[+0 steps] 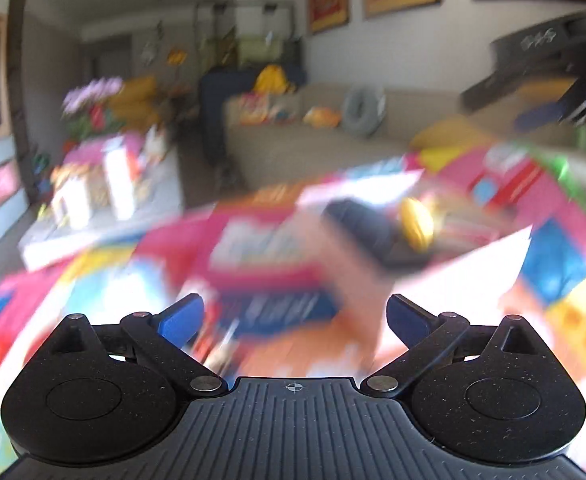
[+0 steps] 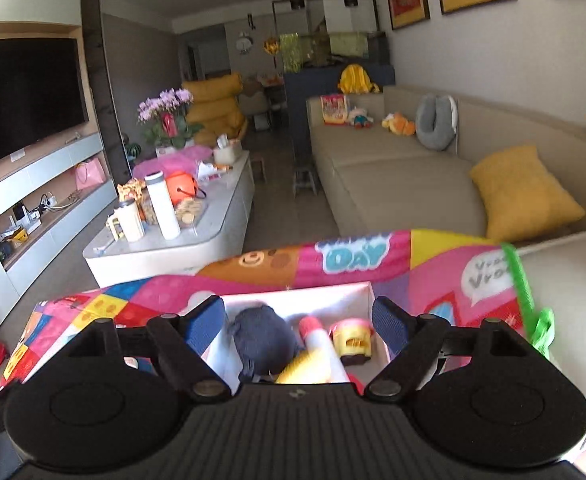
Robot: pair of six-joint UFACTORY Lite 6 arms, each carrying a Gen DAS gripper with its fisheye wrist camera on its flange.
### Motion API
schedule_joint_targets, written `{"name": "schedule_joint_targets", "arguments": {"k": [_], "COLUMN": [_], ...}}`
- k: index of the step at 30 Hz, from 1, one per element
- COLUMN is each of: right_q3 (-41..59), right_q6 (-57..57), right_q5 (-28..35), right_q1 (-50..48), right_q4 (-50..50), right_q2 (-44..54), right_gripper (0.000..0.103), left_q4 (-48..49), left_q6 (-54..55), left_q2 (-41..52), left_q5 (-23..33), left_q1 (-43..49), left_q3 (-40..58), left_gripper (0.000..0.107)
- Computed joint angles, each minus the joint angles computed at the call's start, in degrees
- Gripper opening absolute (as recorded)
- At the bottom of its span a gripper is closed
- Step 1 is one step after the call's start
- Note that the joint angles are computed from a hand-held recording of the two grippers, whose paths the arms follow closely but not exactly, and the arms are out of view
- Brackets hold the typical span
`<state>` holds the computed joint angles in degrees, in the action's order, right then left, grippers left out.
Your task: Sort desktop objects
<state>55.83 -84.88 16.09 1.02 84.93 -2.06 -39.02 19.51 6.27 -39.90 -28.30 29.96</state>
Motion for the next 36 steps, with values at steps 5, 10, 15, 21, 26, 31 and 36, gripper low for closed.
{"name": "schedule_joint_targets", "arguments": {"k": [5, 10, 15, 21, 26, 31, 36], "right_q3": [0.94, -0.14, 0.48, 15.27, 39.4, 62.95, 52.02], "right_q6": [10.67, 20.02, 25.07, 56.41, 83.96, 93.67, 98.16], "right_q5": [-2.25, -6.16, -8.92, -5.94, -0.59, 9.37, 4.05], "right_q1": [2.1, 7.22, 16.58, 29.33, 34.86, 36.99, 38.07], "right_q4": [-9.57, -17.82, -22.96, -50.44, -73.26, -83.38, -90.97], "right_q2": [3.14, 3.52, 6.8, 22.98, 43.42, 61.92, 54.86], "right_gripper": [0.082, 0.082, 0.078, 0.039, 0.042, 0.046, 0.025], "left_q4": [2.1, 9.39, 16.2, 22.44, 27.14, 31.71, 35.92], "left_q6": [-6.83, -14.85, -21.87, -26.7, -30.15, -34.08, -37.06], "left_q2": [-2.95, -8.68, -11.11, -11.36, -11.43, -11.46, -10.88], "left_q5": [-1.83, -5.18, -7.15, -6.95, -8.09, -8.69, -9.09], "left_q1": [5.41, 13.56, 17.48, 20.68, 22.9, 25.94, 28.35], "left_q3": [-10.67, -19.44, -22.69, -23.09, -23.87, -24.34, -24.26], "left_gripper": [0.101, 0.102, 0.102, 0.102, 0.102, 0.102, 0.102]}}
